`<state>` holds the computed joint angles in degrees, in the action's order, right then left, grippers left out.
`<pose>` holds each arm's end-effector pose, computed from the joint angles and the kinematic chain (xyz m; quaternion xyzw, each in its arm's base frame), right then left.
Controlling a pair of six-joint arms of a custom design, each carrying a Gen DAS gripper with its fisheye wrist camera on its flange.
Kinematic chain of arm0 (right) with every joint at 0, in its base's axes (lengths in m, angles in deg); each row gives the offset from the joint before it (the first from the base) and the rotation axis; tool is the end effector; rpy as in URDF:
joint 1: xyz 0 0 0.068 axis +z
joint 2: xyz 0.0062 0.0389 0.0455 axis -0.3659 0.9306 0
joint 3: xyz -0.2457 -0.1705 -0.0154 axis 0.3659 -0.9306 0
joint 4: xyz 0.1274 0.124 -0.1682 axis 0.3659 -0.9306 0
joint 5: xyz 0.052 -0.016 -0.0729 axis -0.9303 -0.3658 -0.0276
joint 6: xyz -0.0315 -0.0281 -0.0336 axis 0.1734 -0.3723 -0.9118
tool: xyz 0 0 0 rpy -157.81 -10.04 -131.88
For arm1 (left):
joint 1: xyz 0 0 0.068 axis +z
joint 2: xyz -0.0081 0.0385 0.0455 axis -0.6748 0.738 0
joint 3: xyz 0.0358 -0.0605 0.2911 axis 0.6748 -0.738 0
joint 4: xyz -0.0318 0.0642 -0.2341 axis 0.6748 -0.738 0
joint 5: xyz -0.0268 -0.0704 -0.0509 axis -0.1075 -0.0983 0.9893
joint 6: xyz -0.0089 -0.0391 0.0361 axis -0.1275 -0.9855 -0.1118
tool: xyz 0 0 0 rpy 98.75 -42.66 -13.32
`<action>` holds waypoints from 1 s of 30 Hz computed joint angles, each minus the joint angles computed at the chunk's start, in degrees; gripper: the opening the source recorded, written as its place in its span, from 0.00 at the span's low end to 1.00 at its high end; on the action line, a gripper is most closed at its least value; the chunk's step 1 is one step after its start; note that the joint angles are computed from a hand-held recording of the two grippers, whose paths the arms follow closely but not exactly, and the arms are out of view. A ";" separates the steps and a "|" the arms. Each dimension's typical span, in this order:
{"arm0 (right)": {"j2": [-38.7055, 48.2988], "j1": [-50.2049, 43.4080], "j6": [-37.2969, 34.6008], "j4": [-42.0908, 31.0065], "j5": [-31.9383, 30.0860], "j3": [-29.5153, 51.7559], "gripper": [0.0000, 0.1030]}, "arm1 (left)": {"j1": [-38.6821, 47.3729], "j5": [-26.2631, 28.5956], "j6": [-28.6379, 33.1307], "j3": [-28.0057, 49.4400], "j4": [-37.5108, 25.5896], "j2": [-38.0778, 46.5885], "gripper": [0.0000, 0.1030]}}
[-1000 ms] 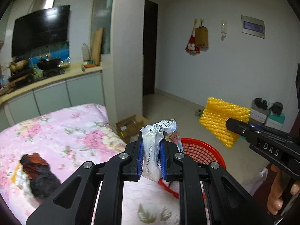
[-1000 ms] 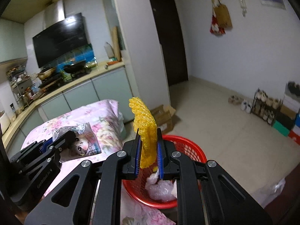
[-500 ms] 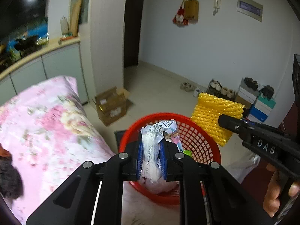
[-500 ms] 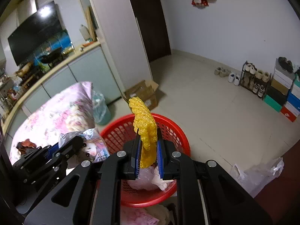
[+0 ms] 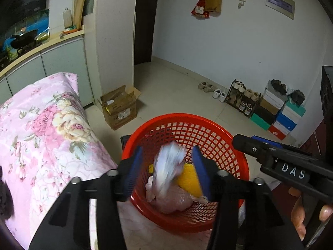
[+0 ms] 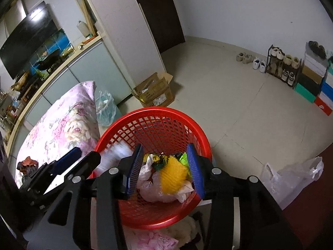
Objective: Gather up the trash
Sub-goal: 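Move both open tools away from the basket back toward the quilt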
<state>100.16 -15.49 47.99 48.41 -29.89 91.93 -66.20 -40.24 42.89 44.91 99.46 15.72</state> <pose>0.2655 0.0313 0.1311 0.0885 0.9291 0.1223 0.3375 0.2717 -0.1193 0.1282 0.1125 0.9100 -0.1116 0.3831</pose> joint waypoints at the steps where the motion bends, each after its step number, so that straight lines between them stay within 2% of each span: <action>1: -0.31 0.01 0.27 0.21 0.07 -0.21 0.42 | 0.05 -0.19 -0.18 -0.44 -0.02 -0.63 0.59; 4: -1.20 -0.02 0.82 1.00 0.23 -0.84 0.46 | 1.01 -0.85 -0.76 -2.75 1.01 -3.90 0.70; 7: -2.79 0.59 1.21 3.09 0.65 -2.16 0.46 | 1.64 -2.32 -1.07 -4.98 1.39 -8.05 0.76; 11: -5.69 1.90 0.94 5.35 1.52 -3.92 0.46 | 2.54 -3.69 -0.88 -7.93 0.76 -14.50 0.79; 16: -11.24 5.86 -0.15 7.84 4.74 -6.51 0.48 | 0.94 -9.29 1.18 -12.52 1.13 -22.90 0.82; 20: -16.96 9.49 -0.68 12.38 8.48 -10.27 0.62 | -0.08 -12.15 1.53 -16.55 0.37 -30.67 0.84; 22: -19.68 11.17 -0.86 14.84 10.54 -12.15 0.74 | -0.28 -13.71 1.80 -18.45 -1.33 -35.11 0.84; 23: -21.24 12.09 -0.89 16.31 11.45 -13.28 0.76 | -0.17 -14.00 1.72 -18.81 -2.42 -36.69 0.84; 28: -25.61 15.75 -1.86 19.46 13.61 -15.98 0.91 | 7.36 -10.76 2.29 -21.44 -10.81 -47.74 0.84; 30: -25.88 18.73 -2.23 20.56 15.66 -16.42 0.93 | 12.42 -7.87 3.22 -22.13 -13.82 -51.55 0.84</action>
<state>74.27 3.24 45.75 68.97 -14.23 75.51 -53.79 -48.11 46.12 22.78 85.64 -35.83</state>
